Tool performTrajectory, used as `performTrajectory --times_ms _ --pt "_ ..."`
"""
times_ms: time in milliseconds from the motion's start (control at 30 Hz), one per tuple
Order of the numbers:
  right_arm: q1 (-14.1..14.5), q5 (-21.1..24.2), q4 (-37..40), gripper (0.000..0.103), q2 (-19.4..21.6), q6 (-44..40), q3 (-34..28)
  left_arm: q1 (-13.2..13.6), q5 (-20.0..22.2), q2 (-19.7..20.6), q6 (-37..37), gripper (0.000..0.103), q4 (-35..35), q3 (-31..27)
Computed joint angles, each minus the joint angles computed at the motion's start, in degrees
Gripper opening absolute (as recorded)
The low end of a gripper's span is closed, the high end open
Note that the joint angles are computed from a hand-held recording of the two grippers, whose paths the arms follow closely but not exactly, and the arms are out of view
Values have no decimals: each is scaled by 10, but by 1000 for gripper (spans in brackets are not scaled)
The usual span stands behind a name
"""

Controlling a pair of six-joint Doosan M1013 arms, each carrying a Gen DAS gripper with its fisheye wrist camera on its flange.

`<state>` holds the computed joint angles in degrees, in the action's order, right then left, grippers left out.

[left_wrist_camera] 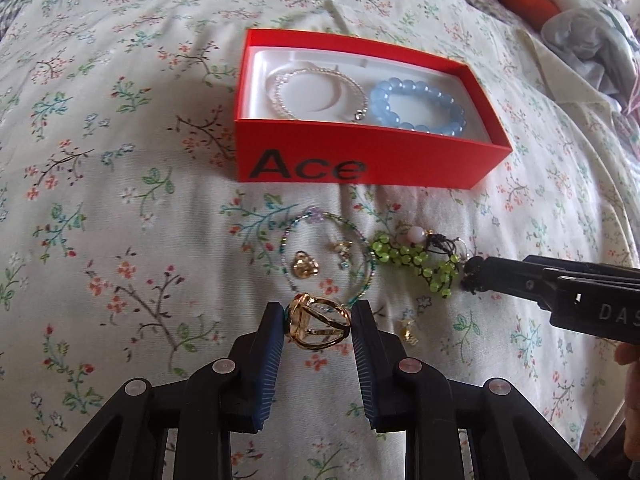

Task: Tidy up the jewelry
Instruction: 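Grasp the gold ring with the left tool while the right tool grasps the black hair clip, then carry the ring and clip into the red box onto the bracelets and release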

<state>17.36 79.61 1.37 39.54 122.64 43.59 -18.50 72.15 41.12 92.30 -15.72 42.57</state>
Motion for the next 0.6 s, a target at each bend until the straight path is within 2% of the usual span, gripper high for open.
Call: performTrajectory --times_ms 200,300,467,533,600 --pt "3 3 0 58 9 -1 -7 4 -3 -5 -3 28 4 9" --pt "4 9 -2 46 15 -3 -13 6 -3 -6 -3 28 4 10" --pt "4 10 -1 39 17 -7 -13 6 -4 -6 -4 28 3 10" --pt "4 11 -1 30 17 -12 -13 6 -3 -6 -5 28 4 9" --pt "4 10 0 29 18 -15 -14 6 -4 -6 -8 28 5 9"
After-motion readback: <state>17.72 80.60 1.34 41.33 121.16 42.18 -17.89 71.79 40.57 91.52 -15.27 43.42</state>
